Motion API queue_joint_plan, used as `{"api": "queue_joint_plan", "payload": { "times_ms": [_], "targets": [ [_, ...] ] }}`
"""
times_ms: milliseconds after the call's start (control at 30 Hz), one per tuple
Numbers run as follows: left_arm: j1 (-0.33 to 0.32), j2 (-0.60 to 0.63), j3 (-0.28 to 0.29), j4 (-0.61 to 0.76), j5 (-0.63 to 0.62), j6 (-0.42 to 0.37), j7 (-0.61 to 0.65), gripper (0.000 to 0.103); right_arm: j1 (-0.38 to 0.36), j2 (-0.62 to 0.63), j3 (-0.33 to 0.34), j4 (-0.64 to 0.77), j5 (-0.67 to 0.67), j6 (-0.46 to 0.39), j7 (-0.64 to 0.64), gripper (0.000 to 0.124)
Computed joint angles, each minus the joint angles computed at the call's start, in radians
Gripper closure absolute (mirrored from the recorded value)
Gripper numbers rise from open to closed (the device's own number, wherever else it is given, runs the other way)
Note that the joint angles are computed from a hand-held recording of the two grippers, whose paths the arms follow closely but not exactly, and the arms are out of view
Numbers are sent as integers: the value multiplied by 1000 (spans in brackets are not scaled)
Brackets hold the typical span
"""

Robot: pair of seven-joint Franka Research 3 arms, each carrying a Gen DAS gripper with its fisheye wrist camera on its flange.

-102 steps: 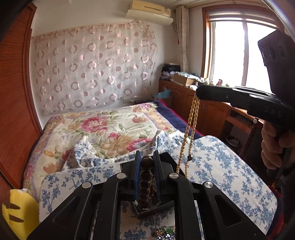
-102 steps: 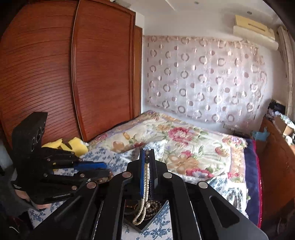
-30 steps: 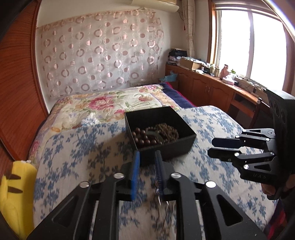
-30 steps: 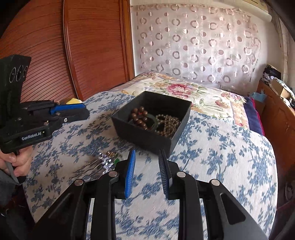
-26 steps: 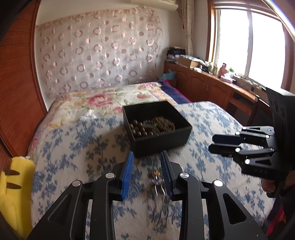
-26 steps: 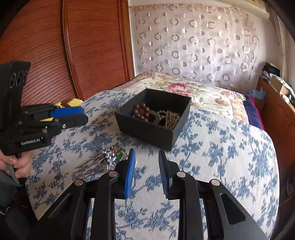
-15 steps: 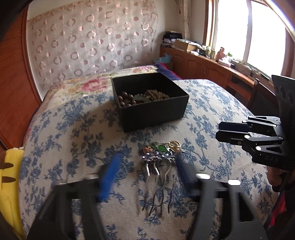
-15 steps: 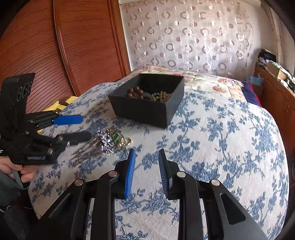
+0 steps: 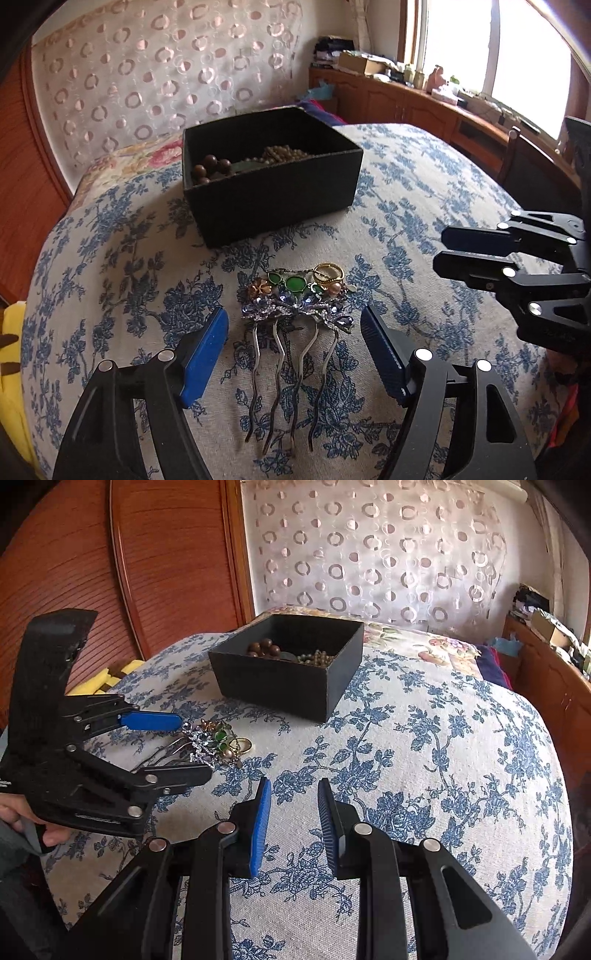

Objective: Organize jewelry
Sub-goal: 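Grasp the purple jeweled hair combs with the left gripper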

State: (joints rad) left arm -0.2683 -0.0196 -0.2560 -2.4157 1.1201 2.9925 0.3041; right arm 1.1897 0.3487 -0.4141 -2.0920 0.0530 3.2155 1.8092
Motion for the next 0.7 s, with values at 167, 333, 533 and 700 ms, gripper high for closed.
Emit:
{"api": "queue_joint_plan", "payload": {
  "times_ms": [167,333,533,700],
  "targets": [
    [-6,14,1,10,-20,-19,25,32,38,7,-39,3,-8,-4,11,96],
    [-12,17,5,13,-13,-21,19,33,38,4,-38,1,-12,-7,20,96],
    [-12,-13,-2,-1,61,-17,-45,42,36,3,-37,1,-23,-9,30,96],
    [14,-82,-19,-46,186,25,-205,42,54,8,-58,5,-40,-18,44,96]
  ]
}}
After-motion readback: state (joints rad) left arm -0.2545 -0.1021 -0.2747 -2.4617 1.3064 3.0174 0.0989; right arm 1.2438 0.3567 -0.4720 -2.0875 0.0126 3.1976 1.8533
